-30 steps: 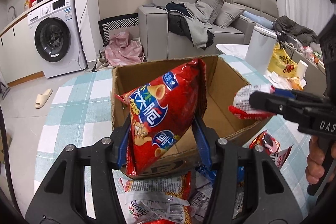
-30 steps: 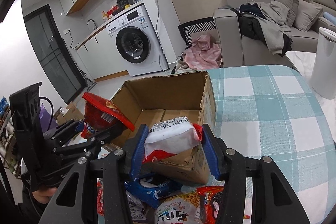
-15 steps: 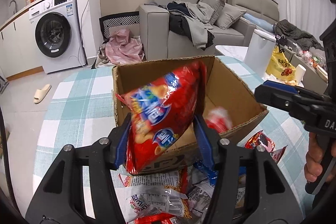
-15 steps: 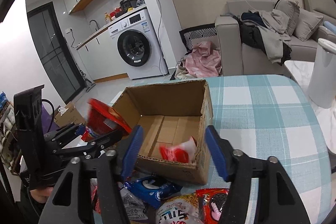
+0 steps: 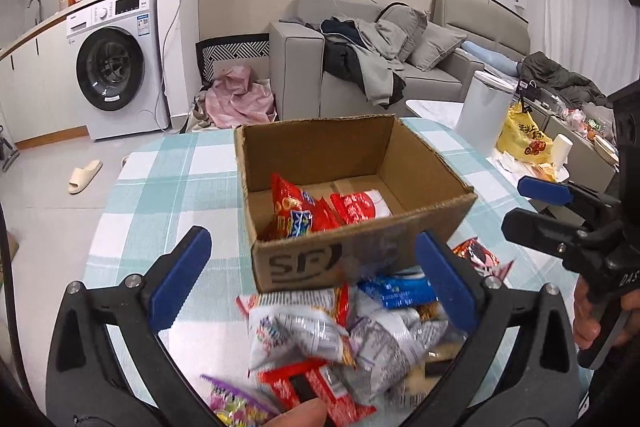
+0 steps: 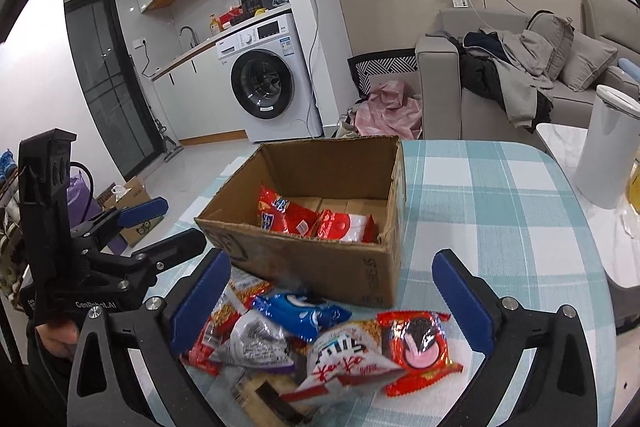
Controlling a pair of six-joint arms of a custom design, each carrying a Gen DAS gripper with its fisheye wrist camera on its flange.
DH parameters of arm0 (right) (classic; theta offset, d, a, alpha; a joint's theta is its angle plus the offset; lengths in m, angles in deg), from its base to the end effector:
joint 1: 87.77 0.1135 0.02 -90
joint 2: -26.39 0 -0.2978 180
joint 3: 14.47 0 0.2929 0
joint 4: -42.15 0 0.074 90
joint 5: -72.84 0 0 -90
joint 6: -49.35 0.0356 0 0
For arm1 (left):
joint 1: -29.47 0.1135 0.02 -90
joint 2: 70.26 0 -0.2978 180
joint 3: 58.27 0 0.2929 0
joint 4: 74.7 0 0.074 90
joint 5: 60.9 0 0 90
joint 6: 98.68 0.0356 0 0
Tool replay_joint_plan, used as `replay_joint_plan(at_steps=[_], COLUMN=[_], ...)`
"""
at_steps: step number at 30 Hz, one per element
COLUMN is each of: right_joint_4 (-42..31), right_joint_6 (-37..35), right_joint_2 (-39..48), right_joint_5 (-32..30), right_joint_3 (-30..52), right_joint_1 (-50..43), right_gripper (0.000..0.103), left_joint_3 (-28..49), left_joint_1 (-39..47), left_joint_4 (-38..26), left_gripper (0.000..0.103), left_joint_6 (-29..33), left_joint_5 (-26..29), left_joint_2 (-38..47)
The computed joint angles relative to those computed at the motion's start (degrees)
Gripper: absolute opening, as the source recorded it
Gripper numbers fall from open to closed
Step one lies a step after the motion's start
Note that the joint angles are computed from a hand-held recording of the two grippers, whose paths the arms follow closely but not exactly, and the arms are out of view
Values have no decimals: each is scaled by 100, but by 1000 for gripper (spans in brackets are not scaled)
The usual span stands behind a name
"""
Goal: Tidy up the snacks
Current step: 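Withdraw both open tools from the box back to the snack pile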
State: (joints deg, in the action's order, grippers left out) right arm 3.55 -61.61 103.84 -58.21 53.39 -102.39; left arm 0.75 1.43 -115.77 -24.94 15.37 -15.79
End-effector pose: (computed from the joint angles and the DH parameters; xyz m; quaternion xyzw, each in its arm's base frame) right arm 0.3071 -0.0560 0.2802 -0.1733 0.8666 0.2098 0.4183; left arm 0.2036 -0.0989 0.3145 0.0375 0.8875 -0.0696 0.4540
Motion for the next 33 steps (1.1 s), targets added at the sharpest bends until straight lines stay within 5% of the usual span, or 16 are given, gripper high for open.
replay_joint_plan(at_steps=[16, 33], right_joint_4=[-450, -588], right_joint_6=[-535, -786], right_joint_2=[-497, -377], right_joint_5=[-273, -288], right_joint_3=[-534, -696], right_joint_1=[-617, -778], right_gripper=[103, 103], left_joint_3=[-561, -830], left_joint_1=[-892, -1327], left_joint_4=[-1301, -1659], left_gripper=[102, 102], left_joint_6=[-845, -1167], left_joint_5=[-876, -1203], left_joint_2=[-1649, -1655])
